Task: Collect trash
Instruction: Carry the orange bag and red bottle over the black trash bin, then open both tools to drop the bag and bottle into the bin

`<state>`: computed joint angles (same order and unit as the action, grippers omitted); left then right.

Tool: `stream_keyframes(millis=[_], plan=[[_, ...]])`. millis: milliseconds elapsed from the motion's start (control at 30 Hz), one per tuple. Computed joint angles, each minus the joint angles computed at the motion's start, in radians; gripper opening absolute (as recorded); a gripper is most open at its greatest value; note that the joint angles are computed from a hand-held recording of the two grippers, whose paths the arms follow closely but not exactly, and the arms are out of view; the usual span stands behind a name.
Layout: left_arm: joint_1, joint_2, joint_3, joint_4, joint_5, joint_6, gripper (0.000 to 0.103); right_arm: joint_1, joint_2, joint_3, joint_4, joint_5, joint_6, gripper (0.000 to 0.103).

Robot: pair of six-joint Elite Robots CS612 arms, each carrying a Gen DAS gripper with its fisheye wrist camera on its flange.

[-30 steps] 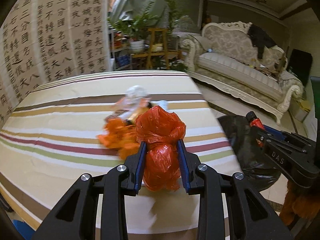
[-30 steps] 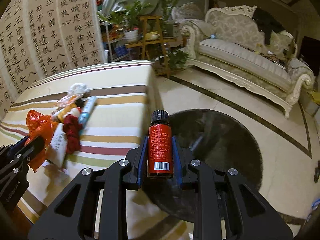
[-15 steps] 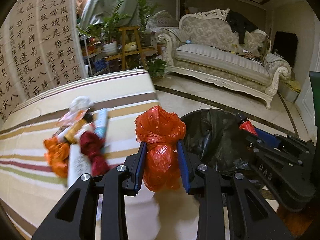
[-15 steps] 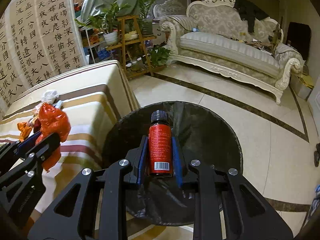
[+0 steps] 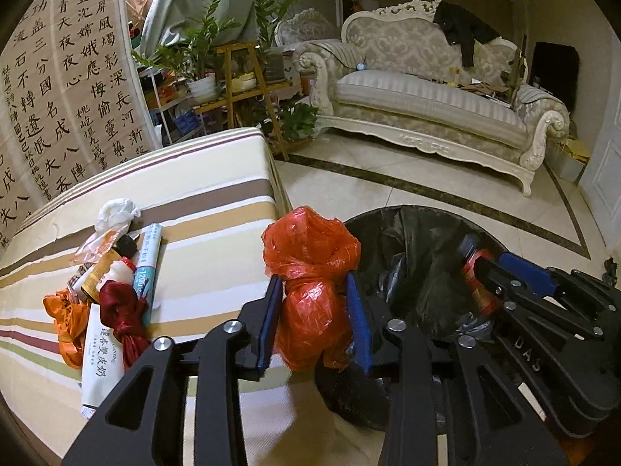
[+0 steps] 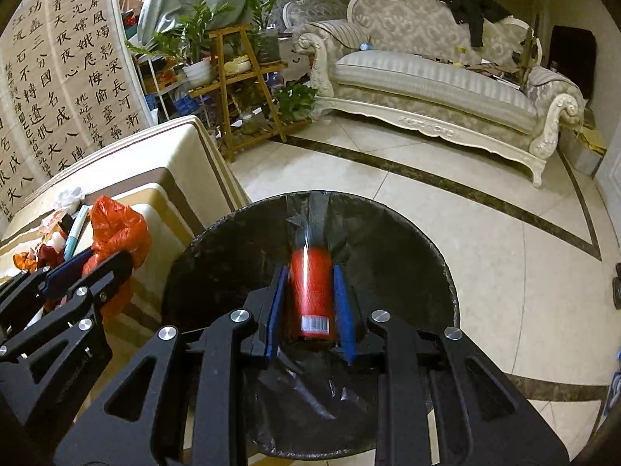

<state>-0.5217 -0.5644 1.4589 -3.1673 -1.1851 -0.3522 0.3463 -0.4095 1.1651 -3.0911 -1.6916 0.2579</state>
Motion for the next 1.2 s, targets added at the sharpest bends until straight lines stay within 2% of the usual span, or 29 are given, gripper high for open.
stream_keyframes(millis=[67, 367, 533, 933, 1200], plan=[[0.0, 0.0, 0.001, -0.005, 0.006, -0.009, 0.053, 0.001, 0.001, -0.002, -0.003, -0.004, 0.009, 0.044], [0.002, -0.018, 0.032, -0.025, 0.02, -0.025, 0.066, -0.002, -0.003, 0.007, -0.013, -0.006, 0.011, 0.047], [0.007, -0.036, 0.063, -0.032, 0.036, -0.043, 0.067, 0.005, -0.005, 0.008, -0.015, 0.002, 0.004, 0.052], [0.042, -0.093, 0.17, -0.054, 0.093, -0.131, 0.067, 0.045, 0.003, -0.028, 0.006, 0.042, -0.043, 0.052], [0.074, -0.114, 0.215, -0.031, 0.139, -0.215, 0.067, 0.069, 0.01, -0.054, 0.02, 0.074, -0.076, 0.052]])
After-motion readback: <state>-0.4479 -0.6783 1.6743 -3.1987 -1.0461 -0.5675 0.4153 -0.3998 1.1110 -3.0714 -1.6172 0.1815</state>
